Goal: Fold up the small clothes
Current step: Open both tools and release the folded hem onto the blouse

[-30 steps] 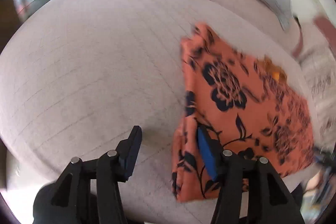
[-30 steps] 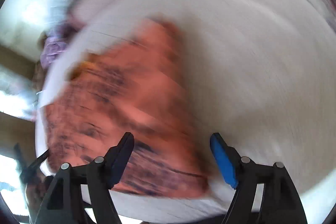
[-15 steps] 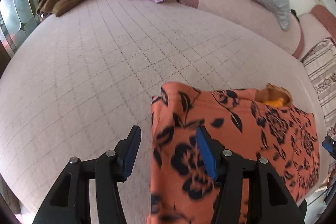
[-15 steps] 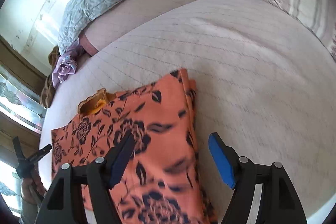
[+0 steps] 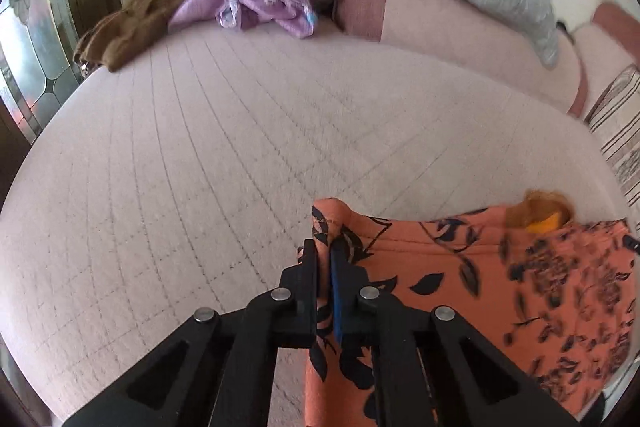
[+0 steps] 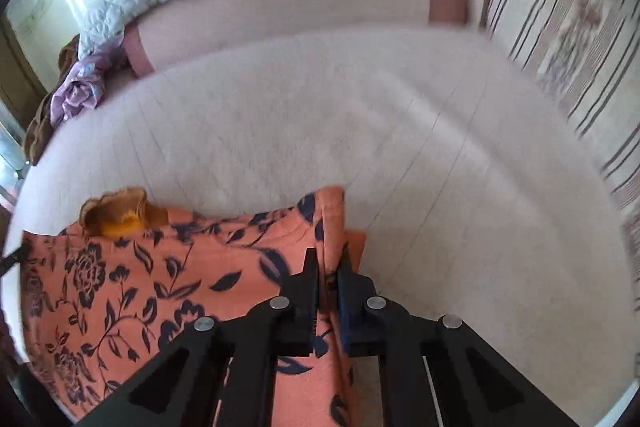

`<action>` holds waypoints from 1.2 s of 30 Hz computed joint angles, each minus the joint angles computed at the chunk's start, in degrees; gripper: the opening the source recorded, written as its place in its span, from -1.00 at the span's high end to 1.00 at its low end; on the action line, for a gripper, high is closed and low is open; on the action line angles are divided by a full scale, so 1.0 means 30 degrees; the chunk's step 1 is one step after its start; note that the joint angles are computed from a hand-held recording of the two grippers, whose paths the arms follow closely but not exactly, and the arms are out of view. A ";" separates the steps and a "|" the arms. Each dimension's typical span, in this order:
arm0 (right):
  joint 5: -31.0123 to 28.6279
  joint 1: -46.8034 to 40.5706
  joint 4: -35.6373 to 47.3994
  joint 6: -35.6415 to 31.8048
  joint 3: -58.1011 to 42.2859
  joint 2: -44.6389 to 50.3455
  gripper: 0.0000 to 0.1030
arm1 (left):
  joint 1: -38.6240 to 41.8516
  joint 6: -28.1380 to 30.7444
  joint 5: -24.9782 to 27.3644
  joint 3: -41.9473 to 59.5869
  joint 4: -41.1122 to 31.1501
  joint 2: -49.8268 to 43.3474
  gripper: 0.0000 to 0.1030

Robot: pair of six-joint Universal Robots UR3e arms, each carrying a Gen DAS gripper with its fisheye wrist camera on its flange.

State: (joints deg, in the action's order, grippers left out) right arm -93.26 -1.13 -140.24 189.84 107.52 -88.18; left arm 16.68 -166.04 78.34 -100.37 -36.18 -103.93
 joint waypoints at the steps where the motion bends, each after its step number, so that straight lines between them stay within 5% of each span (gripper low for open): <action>1: -0.0615 0.0089 0.0321 -0.0017 -0.0380 0.0516 0.84 | -0.0287 0.0000 0.0706 0.0536 -0.0309 -0.0915 0.87; 5: 0.1961 -0.2127 0.0267 0.1057 0.0665 0.1003 0.68 | -0.0619 -0.0107 0.1042 0.0385 0.0124 -0.0671 0.80; 7: 0.1835 -0.2082 -0.0031 0.1482 0.1448 -0.0245 0.36 | -0.0138 0.0010 0.0487 -0.0124 -0.0269 0.0512 0.54; 9: 0.1270 -0.1685 -0.0057 0.1538 0.2277 -0.2068 -0.40 | 0.0510 0.0175 -0.0019 -0.0770 -0.1262 0.2299 0.13; 11: 0.1474 -0.1474 -0.0036 0.1857 0.3412 -0.4506 -0.41 | 0.1382 0.0245 -0.0560 -0.2448 -0.1458 0.4747 -0.14; 15: 0.2789 -0.0347 0.0555 0.2816 0.5327 -0.8916 -0.41 | 0.2884 0.1190 -0.1841 -0.6095 -0.2858 1.0246 -0.19; 20: 0.4095 0.2431 -0.0933 0.4809 0.7921 -1.0721 -0.56 | 0.1762 0.2087 -0.0325 -0.8614 -0.3474 1.3497 -0.19; 26: 0.4576 0.2175 0.0647 0.6832 1.0170 -1.1747 -0.56 | 0.4181 0.4371 -0.1281 -0.8604 -0.9455 1.8868 -0.19; 36: 0.4595 0.0589 0.2653 0.6071 1.0842 -1.4266 -0.56 | 0.4934 0.4885 -0.1539 -0.8237 -1.1638 2.0706 -0.19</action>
